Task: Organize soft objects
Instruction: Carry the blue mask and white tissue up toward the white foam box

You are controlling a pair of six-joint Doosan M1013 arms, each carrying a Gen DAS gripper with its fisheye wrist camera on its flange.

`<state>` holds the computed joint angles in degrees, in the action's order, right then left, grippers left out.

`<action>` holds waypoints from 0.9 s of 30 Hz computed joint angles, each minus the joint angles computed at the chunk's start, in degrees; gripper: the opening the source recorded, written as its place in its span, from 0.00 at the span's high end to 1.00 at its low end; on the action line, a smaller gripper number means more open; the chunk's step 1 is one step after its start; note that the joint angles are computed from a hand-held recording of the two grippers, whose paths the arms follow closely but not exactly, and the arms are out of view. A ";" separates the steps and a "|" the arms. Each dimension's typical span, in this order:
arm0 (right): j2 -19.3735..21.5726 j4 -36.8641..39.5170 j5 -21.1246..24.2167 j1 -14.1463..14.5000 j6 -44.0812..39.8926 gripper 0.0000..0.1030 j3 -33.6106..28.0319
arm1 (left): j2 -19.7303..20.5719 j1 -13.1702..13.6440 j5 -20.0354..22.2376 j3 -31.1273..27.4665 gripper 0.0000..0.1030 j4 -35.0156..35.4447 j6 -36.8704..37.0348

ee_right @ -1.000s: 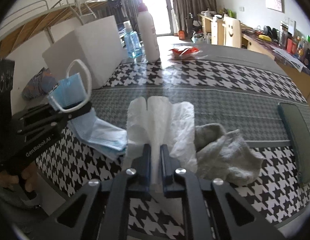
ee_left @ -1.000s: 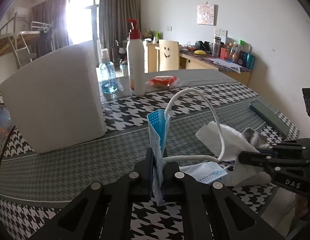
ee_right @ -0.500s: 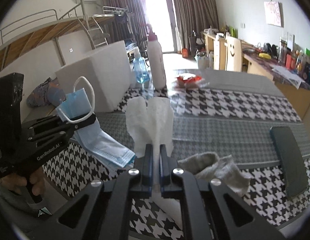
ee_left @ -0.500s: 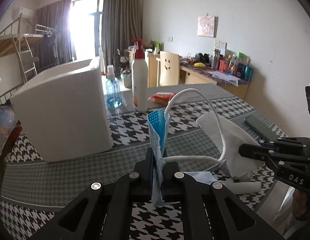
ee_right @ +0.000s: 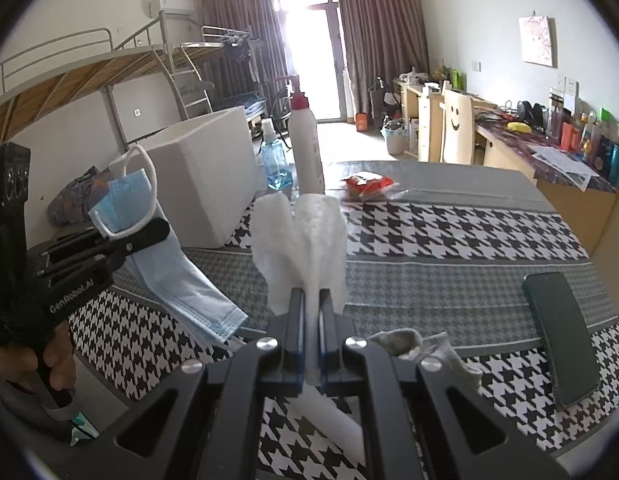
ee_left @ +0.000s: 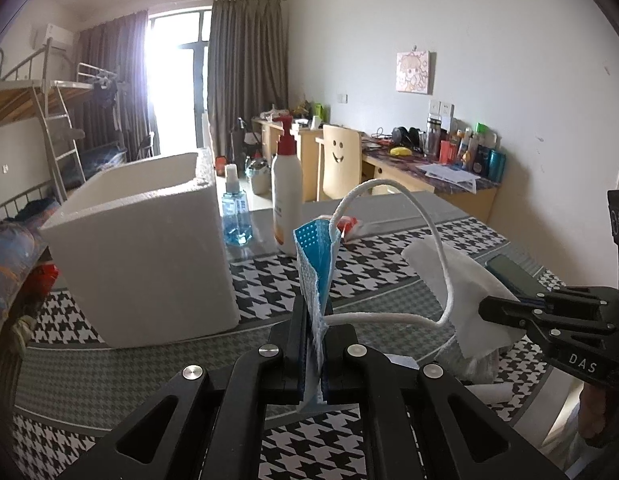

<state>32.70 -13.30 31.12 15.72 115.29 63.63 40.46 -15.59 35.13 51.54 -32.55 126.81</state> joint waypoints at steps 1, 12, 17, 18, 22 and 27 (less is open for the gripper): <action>-0.07 0.00 -0.19 -0.01 0.04 0.92 0.06 | -0.01 -0.02 -0.22 -0.05 0.95 -0.01 0.04; -0.56 -3.43 -1.60 0.29 3.20 0.92 0.55 | 0.00 -0.40 -1.94 -0.61 0.95 4.51 -5.24; -0.62 -6.12 -2.06 0.55 5.26 0.92 0.42 | 0.03 -0.57 -2.60 -0.94 0.95 6.65 -7.68; -0.60 -6.61 -2.08 0.61 5.62 0.92 0.34 | 0.11 -0.63 -2.69 -1.16 0.95 7.35 -8.56; -0.43 -7.20 -2.38 0.72 5.65 0.92 -0.02 | 0.29 -0.72 -3.13 -1.66 0.95 10.52 -12.17; -0.14 -7.52 -2.81 0.79 5.51 0.92 -0.69 | 0.45 -0.56 -3.59 -2.11 0.95 12.52 -15.04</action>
